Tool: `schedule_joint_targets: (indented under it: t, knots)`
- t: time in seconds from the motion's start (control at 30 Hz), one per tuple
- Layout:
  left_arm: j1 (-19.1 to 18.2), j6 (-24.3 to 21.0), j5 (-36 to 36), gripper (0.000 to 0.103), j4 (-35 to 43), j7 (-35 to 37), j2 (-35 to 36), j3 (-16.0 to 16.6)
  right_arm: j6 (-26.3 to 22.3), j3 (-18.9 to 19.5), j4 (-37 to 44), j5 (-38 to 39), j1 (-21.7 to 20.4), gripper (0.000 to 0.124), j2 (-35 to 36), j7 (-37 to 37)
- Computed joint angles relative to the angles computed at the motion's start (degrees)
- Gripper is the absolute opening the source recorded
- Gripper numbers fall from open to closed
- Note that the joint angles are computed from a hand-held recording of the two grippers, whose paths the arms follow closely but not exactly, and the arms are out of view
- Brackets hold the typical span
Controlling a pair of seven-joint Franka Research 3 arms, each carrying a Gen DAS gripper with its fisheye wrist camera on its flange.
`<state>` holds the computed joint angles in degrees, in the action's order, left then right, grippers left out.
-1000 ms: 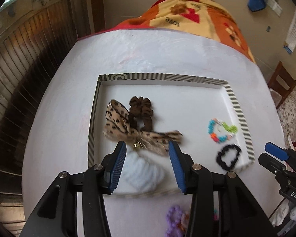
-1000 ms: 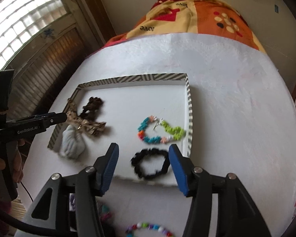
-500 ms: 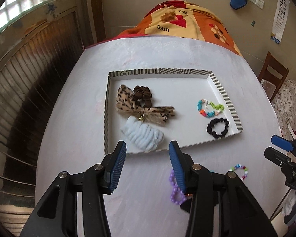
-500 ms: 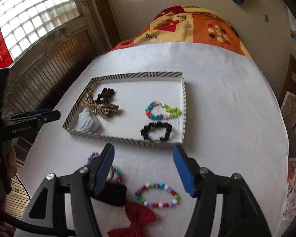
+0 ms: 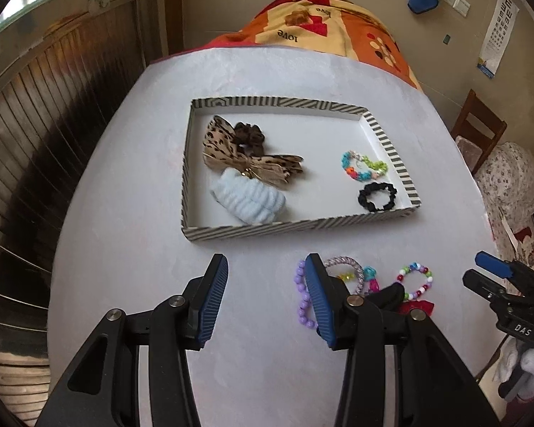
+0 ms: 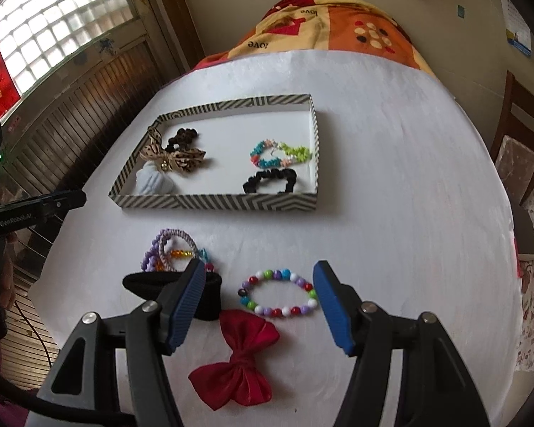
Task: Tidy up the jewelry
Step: 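Withdraw both tools from the tray toward the remaining bracelets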
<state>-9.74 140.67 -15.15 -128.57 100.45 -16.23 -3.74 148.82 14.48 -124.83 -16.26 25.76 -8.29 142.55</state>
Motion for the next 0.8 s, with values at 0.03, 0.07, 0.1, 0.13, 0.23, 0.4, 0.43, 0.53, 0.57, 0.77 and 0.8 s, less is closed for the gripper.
schedule_joint_targets:
  t: [0.03,0.07,0.1,0.13,0.23,0.4,0.43,0.53,0.57,0.77,0.8]
  knots:
    - [-0.1,-0.1,-0.2,0.037,-0.1,0.2,0.0,0.0,0.0,0.1,-0.2,-0.2,0.0,0.066,0.0,0.1]
    - [-0.4,-0.7,-0.8,0.037,0.1,0.8,0.1,0.2,0.0,0.0,-0.3,-0.2,0.0,0.066,0.0,-0.1]
    - [-0.8,-1.5,-1.6,0.037,0.4,1.6,0.3,0.4,-0.3,0.0,-0.2,0.0,0.1,0.066,0.2,-0.4]
    - [-0.9,-1.8,-2.1,0.037,0.6,1.9,0.5,0.3,-0.7,0.0,-0.2,0.1,0.2,0.066,0.3,-0.7]
    - [-1.5,-3.1,-4.3,0.037,1.3,3.8,1.3,0.3,-0.8,-0.2,-0.9,0.7,0.4,0.066,0.0,-1.0]
    - [-1.5,-5.6,-6.7,0.037,2.7,6.0,2.9,-0.3,-0.4,-0.6,-2.0,2.8,0.7,0.066,-0.1,-3.4]
    - [-1.4,-6.1,-6.8,0.037,2.9,6.1,3.2,-0.5,0.4,-0.8,-2.1,3.9,0.9,0.066,0.1,-4.7]
    - [-0.9,-6.5,-6.3,0.037,2.9,6.0,3.6,-1.2,2.4,-1.1,-1.3,5.8,1.2,0.066,1.5,-8.0]
    - [-0.7,-6.5,-6.2,0.037,2.8,5.9,3.6,-1.3,2.9,-1.4,-0.4,6.8,1.4,0.066,2.4,-9.8]
    - [0.5,-9.3,-5.1,0.037,2.2,4.9,3.9,-1.2,3.8,-3.0,8.8,18.3,3.0,0.058,11.7,-27.5]
    - [0.6,-9.6,-5.1,0.037,2.0,5.0,3.9,-1.1,3.2,-3.0,10.9,21.0,3.1,0.055,13.7,-31.1]
